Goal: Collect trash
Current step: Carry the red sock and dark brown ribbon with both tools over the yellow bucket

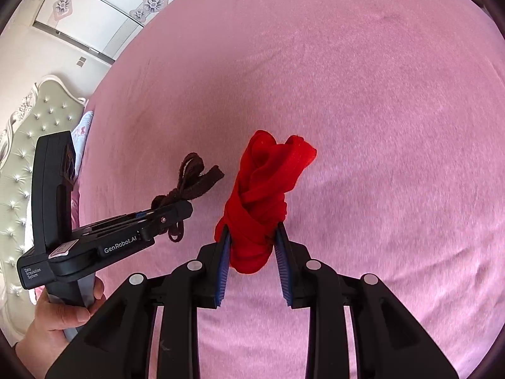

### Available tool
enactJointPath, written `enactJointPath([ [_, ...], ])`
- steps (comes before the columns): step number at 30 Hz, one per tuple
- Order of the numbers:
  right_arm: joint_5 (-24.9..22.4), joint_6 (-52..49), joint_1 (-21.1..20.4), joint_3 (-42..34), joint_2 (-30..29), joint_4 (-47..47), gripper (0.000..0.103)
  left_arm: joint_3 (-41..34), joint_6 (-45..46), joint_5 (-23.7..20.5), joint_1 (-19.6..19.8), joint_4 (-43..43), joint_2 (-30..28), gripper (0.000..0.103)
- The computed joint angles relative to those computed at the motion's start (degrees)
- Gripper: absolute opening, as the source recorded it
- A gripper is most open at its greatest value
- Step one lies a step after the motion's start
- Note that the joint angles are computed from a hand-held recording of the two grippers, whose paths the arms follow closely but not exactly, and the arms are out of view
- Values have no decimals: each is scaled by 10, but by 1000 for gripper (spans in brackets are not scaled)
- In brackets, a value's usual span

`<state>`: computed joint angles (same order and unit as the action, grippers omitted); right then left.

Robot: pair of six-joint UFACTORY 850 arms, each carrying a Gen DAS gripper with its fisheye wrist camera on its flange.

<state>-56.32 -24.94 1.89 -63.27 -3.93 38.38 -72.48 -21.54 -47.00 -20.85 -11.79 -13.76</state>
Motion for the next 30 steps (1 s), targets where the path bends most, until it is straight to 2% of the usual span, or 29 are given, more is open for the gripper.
enactJointPath([
  [7, -48, 23, -1, 91, 123, -35, 27, 123, -30, -2, -43, -31, 127, 23],
  [11, -80, 44, -10, 143, 208, -54, 27, 167, -52, -18, -77, -40, 189, 23],
  [17, -126, 90, -44, 198, 319, -72, 27, 221, -94, -48, -160, -43, 273, 23],
  [21, -166, 100, -100, 226, 386, -80, 27, 234, -117, -61, -219, -40, 299, 23],
  [25, -214, 78, -190, 238, 431, -87, 27, 221, -121, -69, -273, -38, 289, 23],
  [28, -262, 28, -284, 241, 453, -94, 27, 206, -131, -64, -310, -51, 275, 23],
  [30, -297, -40, -378, 241, 456, -101, 27, 185, -136, -61, -336, -52, 256, 23],
])
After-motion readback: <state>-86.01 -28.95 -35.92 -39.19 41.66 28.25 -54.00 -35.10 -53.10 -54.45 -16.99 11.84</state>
